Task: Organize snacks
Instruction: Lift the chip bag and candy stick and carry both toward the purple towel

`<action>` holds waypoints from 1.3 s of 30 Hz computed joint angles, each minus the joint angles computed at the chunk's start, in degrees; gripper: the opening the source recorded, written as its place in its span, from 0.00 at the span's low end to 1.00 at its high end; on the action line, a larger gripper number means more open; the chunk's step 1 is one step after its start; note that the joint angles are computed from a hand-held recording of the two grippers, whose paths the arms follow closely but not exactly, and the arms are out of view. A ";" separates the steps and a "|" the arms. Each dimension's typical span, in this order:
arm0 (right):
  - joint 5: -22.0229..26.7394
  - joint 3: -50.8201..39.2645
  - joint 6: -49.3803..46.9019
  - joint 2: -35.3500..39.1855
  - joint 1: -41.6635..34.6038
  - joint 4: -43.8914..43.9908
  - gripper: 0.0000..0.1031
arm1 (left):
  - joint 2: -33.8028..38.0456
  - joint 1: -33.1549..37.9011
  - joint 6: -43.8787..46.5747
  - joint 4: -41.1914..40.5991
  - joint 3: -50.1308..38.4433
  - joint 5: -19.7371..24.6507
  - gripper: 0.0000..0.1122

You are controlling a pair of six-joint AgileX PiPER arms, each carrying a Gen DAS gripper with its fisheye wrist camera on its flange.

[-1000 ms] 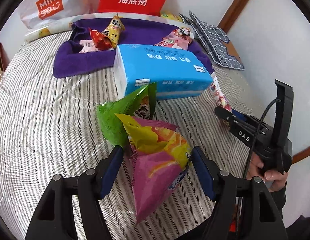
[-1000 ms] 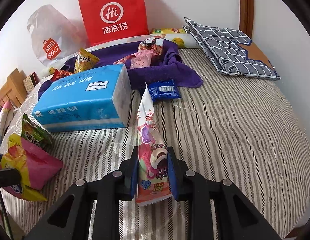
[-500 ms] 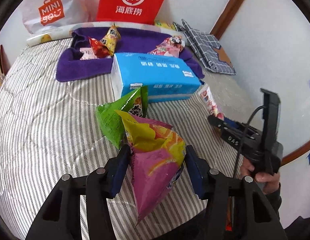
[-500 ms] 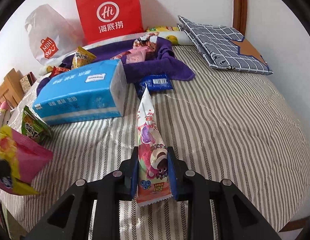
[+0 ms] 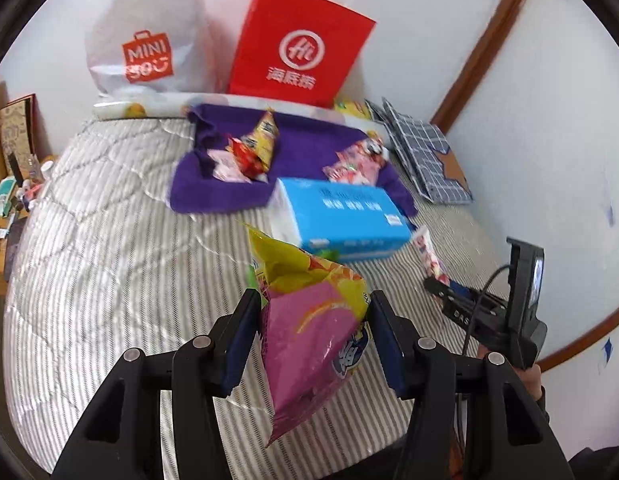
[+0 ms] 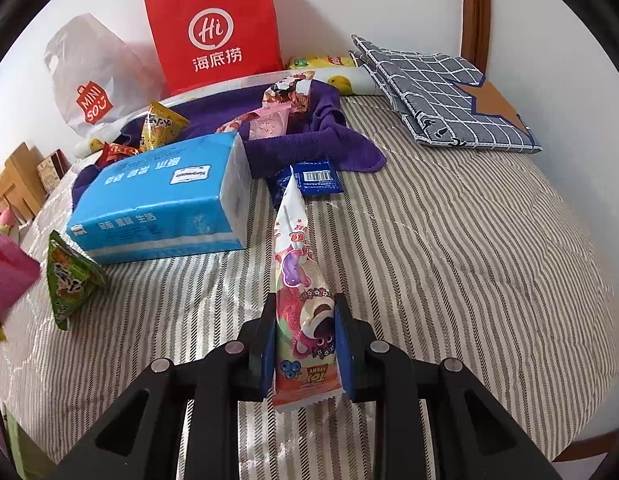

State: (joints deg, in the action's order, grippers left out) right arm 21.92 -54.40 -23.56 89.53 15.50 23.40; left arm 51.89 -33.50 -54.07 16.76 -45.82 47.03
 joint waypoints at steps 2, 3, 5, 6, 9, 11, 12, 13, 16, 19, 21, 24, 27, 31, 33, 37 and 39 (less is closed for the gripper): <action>-0.14 -0.36 -0.38 0.44 -0.09 0.48 0.24 | -0.34 4.01 3.79 -2.11 -0.13 -0.48 0.49; -0.20 -0.55 -0.57 0.75 -0.11 0.83 0.24 | -0.46 6.06 5.75 -3.23 -0.02 -0.80 0.49; -0.37 -1.03 -0.87 1.64 -0.01 1.24 0.24 | -0.45 10.66 9.59 -5.32 0.41 -1.83 0.49; -0.49 -1.27 -0.73 2.15 0.10 1.04 0.24 | -0.31 12.65 11.06 -6.24 0.62 -2.24 0.49; -1.17 -1.79 0.25 3.46 0.52 -0.11 0.24 | 1.10 17.96 14.01 -7.66 1.61 -3.88 0.49; -2.10 -1.77 0.25 3.74 0.76 -0.41 0.24 | 2.91 20.05 15.06 -7.61 2.51 -5.48 0.49; -2.47 -1.94 0.44 3.95 0.94 -1.00 0.24 | 3.85 21.37 16.46 -8.75 3.04 -6.62 0.49; -2.52 -2.13 0.24 4.12 1.00 -1.06 0.24 | 4.49 22.71 18.21 -10.35 3.66 -7.72 0.49; -3.35 -2.42 0.76 4.62 1.30 -2.39 0.25 | 7.63 26.45 24.15 -16.24 5.25 -10.98 0.49; -4.88 -2.23 -0.71 5.14 1.40 -1.43 0.25 | 9.14 26.97 25.68 -17.35 6.86 -13.34 0.52; -6.28 -1.73 -4.40 5.53 1.23 2.21 0.32 | 8.90 26.87 25.47 -16.94 8.05 -14.91 0.59; -5.82 -1.57 -13.62 5.81 0.18 11.21 0.41 | 8.97 27.73 27.13 -17.96 9.14 -16.53 0.64; -5.66 -1.28 -16.98 5.84 -0.18 14.53 0.43 | 8.58 29.05 29.86 -20.89 10.17 -18.23 0.64; -6.75 -0.66 -15.50 5.48 0.34 12.99 0.43 | 8.53 29.23 30.65 -22.54 10.40 -19.24 0.57; -6.59 -0.66 -16.23 5.46 0.16 13.77 0.43 | 8.50 27.29 25.60 -17.96 10.22 -19.40 0.56; -5.57 -0.98 -18.95 5.68 -0.92 17.36 0.41 | 8.04 24.32 17.97 -11.37 10.41 -19.19 0.55; -6.01 -0.66 -18.81 5.51 -1.10 17.78 0.32 | 7.40 24.44 17.92 -12.17 10.60 -18.80 0.52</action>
State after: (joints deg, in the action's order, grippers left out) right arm 15.90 -55.06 -42.38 95.04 14.40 41.18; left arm 59.28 -9.06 -36.15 4.59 -35.21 28.23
